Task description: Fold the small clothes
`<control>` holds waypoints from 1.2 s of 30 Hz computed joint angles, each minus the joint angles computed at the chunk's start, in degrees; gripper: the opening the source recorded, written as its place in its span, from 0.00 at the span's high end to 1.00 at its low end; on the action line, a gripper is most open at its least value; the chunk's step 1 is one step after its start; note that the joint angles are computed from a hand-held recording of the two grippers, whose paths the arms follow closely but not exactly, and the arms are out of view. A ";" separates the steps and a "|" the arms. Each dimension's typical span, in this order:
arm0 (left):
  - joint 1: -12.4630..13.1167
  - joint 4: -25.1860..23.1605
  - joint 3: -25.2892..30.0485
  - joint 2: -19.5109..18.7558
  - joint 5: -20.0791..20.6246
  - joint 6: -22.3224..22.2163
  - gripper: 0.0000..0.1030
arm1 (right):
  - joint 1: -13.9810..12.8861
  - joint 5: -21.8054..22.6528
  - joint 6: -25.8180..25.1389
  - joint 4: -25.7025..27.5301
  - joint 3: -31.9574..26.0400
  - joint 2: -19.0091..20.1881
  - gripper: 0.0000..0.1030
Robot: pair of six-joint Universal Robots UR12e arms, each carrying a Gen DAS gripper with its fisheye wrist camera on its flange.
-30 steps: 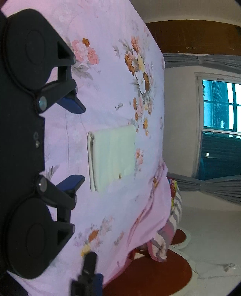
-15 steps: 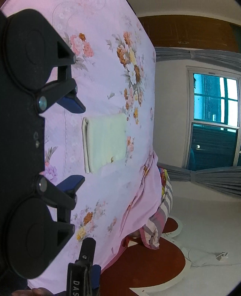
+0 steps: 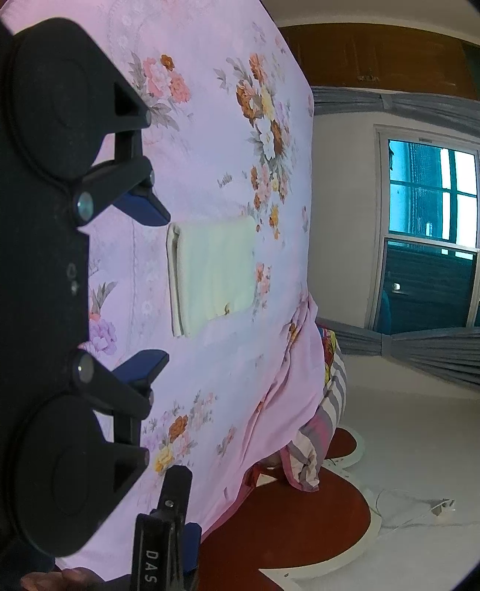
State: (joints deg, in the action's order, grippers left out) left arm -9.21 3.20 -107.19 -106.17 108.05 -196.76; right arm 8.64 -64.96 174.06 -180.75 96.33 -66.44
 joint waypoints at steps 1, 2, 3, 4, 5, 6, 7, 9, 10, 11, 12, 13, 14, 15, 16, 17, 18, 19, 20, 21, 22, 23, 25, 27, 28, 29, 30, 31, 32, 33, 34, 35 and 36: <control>0.11 0.14 -0.01 -0.01 -0.17 0.22 0.29 | 0.00 -0.06 0.21 -0.09 0.03 -0.02 0.00; 0.06 0.21 0.03 -0.05 -0.07 0.26 0.29 | -0.06 -0.09 0.46 -0.27 0.05 -0.04 0.00; 0.06 0.32 0.05 -0.07 -0.14 0.33 0.29 | -0.12 -0.15 0.62 -0.50 0.07 -0.04 0.00; 0.04 0.50 0.07 -0.10 -0.17 0.34 0.29 | 0.01 -0.40 0.87 -0.85 0.24 -0.13 0.00; -0.02 0.59 0.12 -0.12 -0.13 0.35 0.29 | -0.06 -0.32 0.97 -1.02 0.24 -0.13 0.00; -0.06 0.75 0.15 -0.16 -0.10 0.44 0.29 | -0.17 -0.21 1.00 -1.07 0.21 -0.10 0.00; -0.09 0.94 0.18 -0.21 -0.09 0.60 0.29 | -0.25 -0.14 0.95 -0.95 0.13 -0.09 0.00; -0.13 0.87 0.33 -0.26 -0.20 0.81 0.29 | -0.26 -0.13 0.87 -0.97 0.12 -0.08 0.00; -0.13 0.98 0.35 -0.29 -0.24 0.86 0.28 | -0.28 -0.08 0.90 -0.95 0.12 -0.08 0.00; -0.17 0.99 0.38 -0.31 -0.21 0.86 0.28 | -0.30 -0.03 0.94 -1.00 0.12 -0.08 0.00; -0.17 0.96 0.38 -0.30 -0.28 0.93 0.28 | -0.26 -0.11 0.93 -0.94 0.09 -0.06 0.00; -0.21 0.91 0.43 -0.31 -0.23 1.00 0.28 | -0.25 -0.17 0.90 -0.90 0.11 -0.07 0.00; -0.24 0.96 0.45 -0.32 -0.16 1.03 0.28 | -0.32 -0.15 0.88 -0.81 0.07 -0.10 0.00; -0.22 1.04 0.44 -0.30 -0.30 1.10 0.28 | -0.43 0.02 0.88 -0.81 0.01 -0.10 0.00; -0.17 1.03 0.44 -0.27 -0.45 1.16 0.28 | -0.44 0.01 0.88 -0.87 0.00 -0.08 0.00; -0.16 0.96 0.49 -0.27 -0.49 1.20 0.28 | -0.58 0.16 0.81 -0.89 -0.05 -0.07 0.00; -0.18 0.92 0.53 -0.27 -0.48 1.28 0.28 | -0.71 0.31 0.71 -0.80 -0.15 -0.05 0.00; -0.09 1.04 0.50 -0.26 -0.56 1.43 0.28 | -0.77 0.35 0.70 -0.78 -0.16 -0.07 0.00; -0.17 1.16 0.50 -0.28 -0.49 1.48 0.28 | -0.76 0.37 0.70 -0.76 -0.18 -0.05 0.00; -0.19 1.25 0.52 -0.28 -0.56 1.53 0.28 | -0.73 0.35 0.70 -0.76 -0.18 -0.03 0.00; -0.21 1.33 0.56 -0.29 -0.62 1.65 0.28 | -0.71 0.29 0.71 -0.82 -0.16 -0.01 0.00; -0.26 1.38 0.63 -0.31 -0.61 1.88 0.28 | -0.74 0.31 0.75 -0.86 -0.18 -0.01 0.00; -0.24 1.72 0.69 -0.33 -0.57 2.37 0.28 | -0.77 0.33 0.89 -0.68 -0.41 0.05 0.00; -0.11 1.94 0.63 -0.31 -0.70 2.42 0.28 | -0.81 0.34 0.86 -0.92 -0.39 0.07 0.00; -0.10 1.94 0.63 -0.30 -0.72 2.40 0.28 | -0.85 0.42 0.94 -1.07 -0.45 0.09 0.00; -0.09 1.94 0.61 -0.30 -0.63 2.35 0.28 | -0.89 0.46 0.98 -1.13 -0.50 0.08 0.00; -0.11 1.82 0.66 -0.30 -0.58 2.30 0.28 | -0.87 0.37 1.01 -1.18 -0.57 0.10 0.00; -0.12 1.84 0.67 -0.31 -0.62 2.26 0.28 | -0.92 0.39 1.03 -1.25 -0.71 0.18 0.00; -0.14 1.89 0.70 -0.33 -0.60 2.29 0.28 | -0.96 0.40 1.08 -1.34 -0.79 0.22 0.00; -0.14 1.94 0.70 -0.34 -0.70 2.36 0.28 | -0.96 0.36 1.09 -1.29 -0.90 0.29 0.00; -0.15 1.94 0.71 -0.36 -0.77 2.47 0.28 | -0.96 0.29 1.11 -1.21 -0.99 0.32 0.00; -0.18 2.05 0.73 -0.40 -0.75 2.62 0.28 | -0.93 0.14 1.20 -1.28 -1.05 0.35 0.00; -0.20 2.21 0.76 -0.43 -0.77 2.81 0.28 | -0.89 0.06 1.32 -1.43 -1.05 0.37 0.00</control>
